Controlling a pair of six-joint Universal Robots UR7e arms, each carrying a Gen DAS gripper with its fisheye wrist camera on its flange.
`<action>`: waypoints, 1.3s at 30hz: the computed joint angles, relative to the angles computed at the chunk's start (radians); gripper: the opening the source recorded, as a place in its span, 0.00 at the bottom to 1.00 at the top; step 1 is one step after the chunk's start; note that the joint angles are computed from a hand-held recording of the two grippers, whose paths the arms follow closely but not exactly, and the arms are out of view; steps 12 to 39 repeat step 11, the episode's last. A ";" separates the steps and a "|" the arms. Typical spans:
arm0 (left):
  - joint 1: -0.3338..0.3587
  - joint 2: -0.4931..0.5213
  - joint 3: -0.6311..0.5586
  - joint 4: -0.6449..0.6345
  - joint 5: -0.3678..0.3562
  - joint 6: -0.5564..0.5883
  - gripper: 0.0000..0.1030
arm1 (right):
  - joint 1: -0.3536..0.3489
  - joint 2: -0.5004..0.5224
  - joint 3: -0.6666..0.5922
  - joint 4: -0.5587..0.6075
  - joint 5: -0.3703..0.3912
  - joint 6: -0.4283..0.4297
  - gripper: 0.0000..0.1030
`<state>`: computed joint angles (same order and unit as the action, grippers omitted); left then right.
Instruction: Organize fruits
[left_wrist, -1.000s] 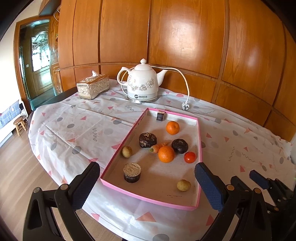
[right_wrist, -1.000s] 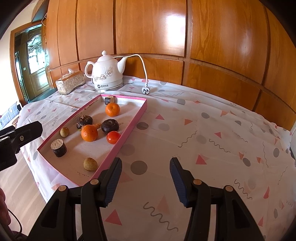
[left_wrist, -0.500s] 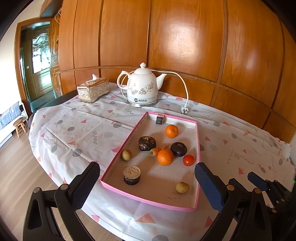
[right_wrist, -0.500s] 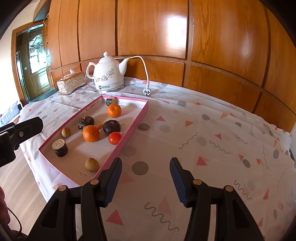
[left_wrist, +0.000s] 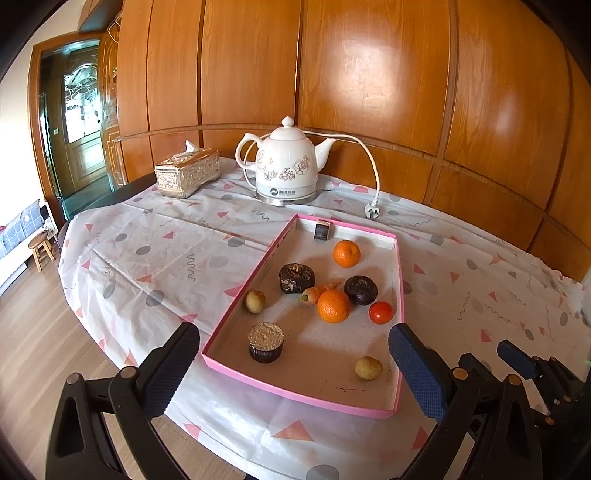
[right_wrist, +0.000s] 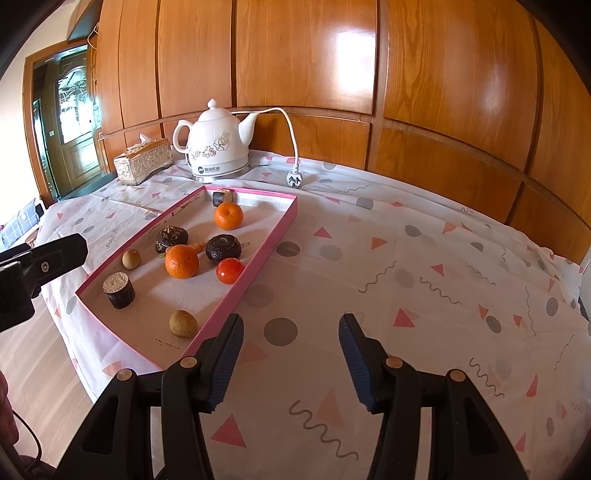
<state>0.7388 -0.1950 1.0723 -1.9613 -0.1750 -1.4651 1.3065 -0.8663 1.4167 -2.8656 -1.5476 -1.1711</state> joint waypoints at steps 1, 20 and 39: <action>0.000 0.001 0.006 -0.039 -0.003 0.031 1.00 | -0.001 0.001 -0.001 0.000 0.000 -0.002 0.53; 0.001 0.031 0.037 -0.436 -0.011 0.343 1.00 | -0.003 0.009 -0.026 0.037 -0.006 0.010 0.53; 0.001 0.031 0.037 -0.436 -0.011 0.343 1.00 | -0.003 0.009 -0.026 0.037 -0.006 0.010 0.53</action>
